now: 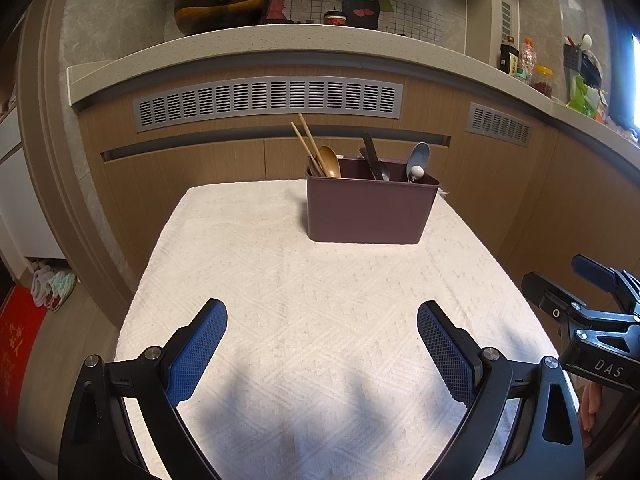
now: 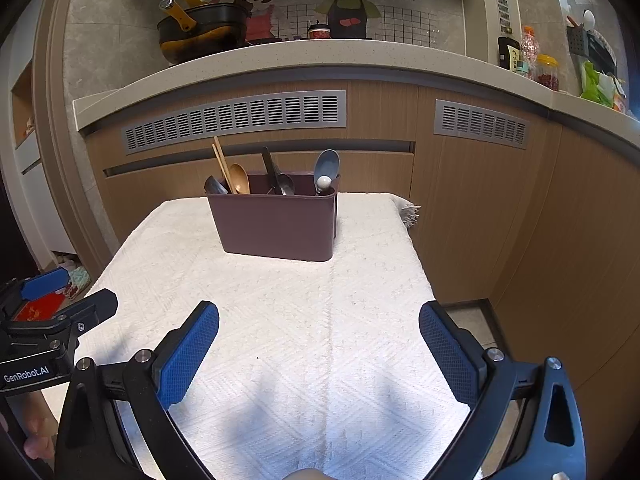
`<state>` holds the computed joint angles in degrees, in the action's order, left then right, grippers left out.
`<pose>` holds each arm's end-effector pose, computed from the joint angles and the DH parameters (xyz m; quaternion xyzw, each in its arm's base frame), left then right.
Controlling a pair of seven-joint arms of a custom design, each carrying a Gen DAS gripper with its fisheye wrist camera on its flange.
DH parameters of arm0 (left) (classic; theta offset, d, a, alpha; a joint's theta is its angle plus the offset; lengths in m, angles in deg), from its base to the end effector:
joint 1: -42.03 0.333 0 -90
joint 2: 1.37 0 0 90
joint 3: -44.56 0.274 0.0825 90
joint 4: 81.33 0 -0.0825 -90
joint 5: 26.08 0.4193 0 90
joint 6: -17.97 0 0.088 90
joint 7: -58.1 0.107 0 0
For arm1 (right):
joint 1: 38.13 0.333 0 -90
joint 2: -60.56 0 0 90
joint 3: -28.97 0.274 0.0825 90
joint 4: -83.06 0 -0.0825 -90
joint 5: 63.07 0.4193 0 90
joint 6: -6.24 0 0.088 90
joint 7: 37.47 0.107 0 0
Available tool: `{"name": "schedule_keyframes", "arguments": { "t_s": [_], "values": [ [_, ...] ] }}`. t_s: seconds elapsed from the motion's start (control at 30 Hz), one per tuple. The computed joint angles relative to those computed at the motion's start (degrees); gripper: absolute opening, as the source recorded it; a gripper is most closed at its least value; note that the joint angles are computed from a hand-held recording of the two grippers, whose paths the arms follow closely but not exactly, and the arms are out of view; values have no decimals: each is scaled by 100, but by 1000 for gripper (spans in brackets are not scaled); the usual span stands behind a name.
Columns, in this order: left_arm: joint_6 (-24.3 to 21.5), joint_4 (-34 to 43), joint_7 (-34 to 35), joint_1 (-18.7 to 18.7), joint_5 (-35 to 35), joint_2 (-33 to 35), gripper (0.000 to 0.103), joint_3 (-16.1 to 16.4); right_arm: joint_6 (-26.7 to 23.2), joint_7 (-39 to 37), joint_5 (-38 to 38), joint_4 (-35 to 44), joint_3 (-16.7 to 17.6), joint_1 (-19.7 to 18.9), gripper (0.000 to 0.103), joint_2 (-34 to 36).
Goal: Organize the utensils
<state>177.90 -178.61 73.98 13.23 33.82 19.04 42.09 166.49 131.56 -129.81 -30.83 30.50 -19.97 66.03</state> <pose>0.5869 -0.3995 0.3997 -0.5946 0.6656 -0.3551 0.2781 0.5853 0.2547 0.4164 -0.6118 0.6442 -0.3308 0.3183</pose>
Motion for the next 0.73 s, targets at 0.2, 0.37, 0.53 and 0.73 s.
{"name": "schedule_keyframes", "arguments": {
  "t_s": [0.2, 0.37, 0.53, 0.73],
  "values": [
    [26, -28, -19, 19, 27, -22, 96, 12, 14, 37, -6, -7, -2, 0, 100, -7],
    [35, -51, -45, 18, 66, -45, 96, 18, 3, 102, -96, -22, 3, -1, 100, -34],
    [32, -76, -41, 55, 80, -71, 96, -8, 2, 110, -101, -22, 12, -6, 101, -36],
    [93, -98, -58, 72, 82, -74, 96, -7, 7, 80, -73, -11, 8, -18, 101, -23]
  ]
}}
